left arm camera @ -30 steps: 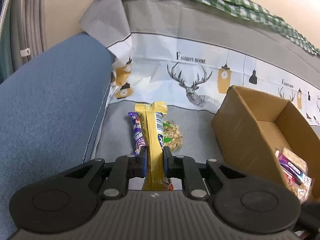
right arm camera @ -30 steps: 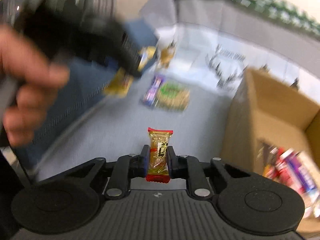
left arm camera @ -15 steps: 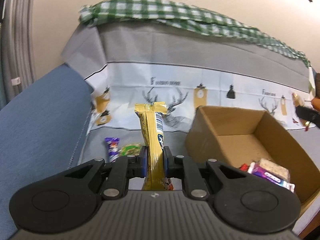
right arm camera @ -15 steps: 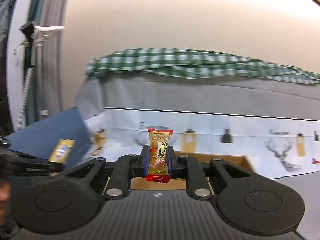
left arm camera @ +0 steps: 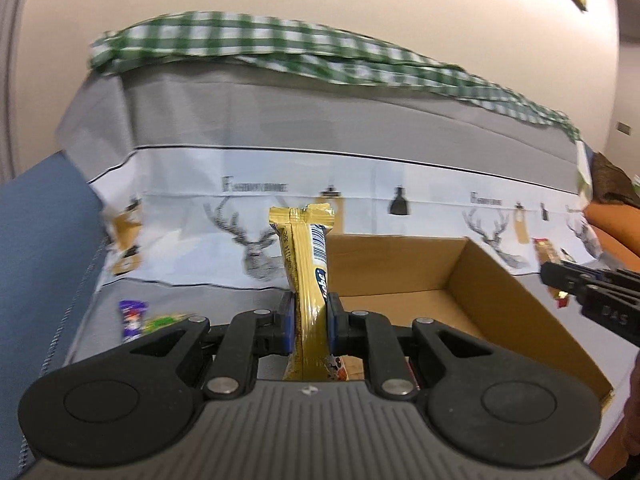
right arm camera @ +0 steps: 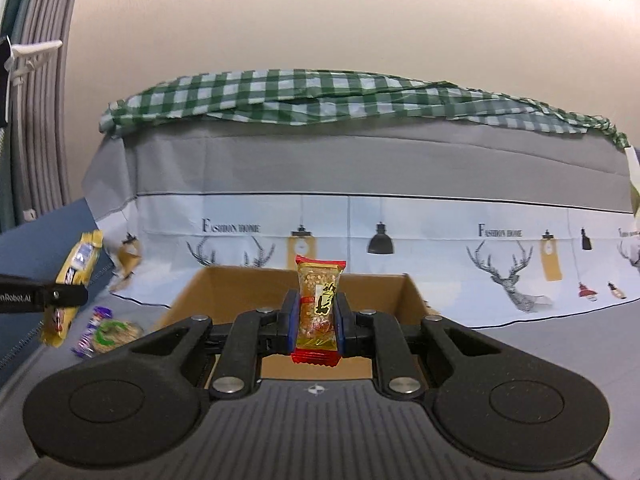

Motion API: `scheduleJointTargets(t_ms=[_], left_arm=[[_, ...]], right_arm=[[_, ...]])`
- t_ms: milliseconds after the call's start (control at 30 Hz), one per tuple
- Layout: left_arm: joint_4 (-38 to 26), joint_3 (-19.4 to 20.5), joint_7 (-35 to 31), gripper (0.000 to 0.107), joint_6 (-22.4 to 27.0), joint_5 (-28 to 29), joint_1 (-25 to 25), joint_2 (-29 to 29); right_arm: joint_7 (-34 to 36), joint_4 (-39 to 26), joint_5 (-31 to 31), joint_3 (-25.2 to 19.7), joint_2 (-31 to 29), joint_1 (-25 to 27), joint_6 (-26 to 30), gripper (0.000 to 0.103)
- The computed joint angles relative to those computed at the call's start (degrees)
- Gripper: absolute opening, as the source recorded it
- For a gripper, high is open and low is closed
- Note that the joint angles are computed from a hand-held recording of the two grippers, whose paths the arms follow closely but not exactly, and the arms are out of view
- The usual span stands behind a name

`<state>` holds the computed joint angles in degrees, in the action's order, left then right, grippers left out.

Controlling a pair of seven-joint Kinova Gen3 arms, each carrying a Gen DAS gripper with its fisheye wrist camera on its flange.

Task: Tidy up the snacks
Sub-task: 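Lift the Alpenliebe bar with left gripper while right carries the red-gold candy over the box, then open both grippers to drop the bar and candy into the box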

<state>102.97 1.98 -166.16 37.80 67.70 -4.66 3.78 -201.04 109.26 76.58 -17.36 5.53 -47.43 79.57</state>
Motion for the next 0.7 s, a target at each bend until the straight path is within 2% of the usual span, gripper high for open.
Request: scheduleJointTargets(t_ms=[300,533,700], left_arm=[[1.3,2.0,-3.9,0.017,0.0,2.5,3.2,0.5],[2.5,2.9,-10.0,0.017,-0.6,5.4,4.7,1.0],[2.2,2.4,-8.7,0.017,0.2,4.8,4.5,1.2]], right_arm=[[-1.1,2.6,-2.6,-0.4,-2.1,1.6,0.4,0.018],[-2.5,2.0,-3.8,-0.4,-1.9,2.7,0.3,0.018],[-1.9,0.9,-3.5,-0.1,-0.8,2.5,0.1,0.018]])
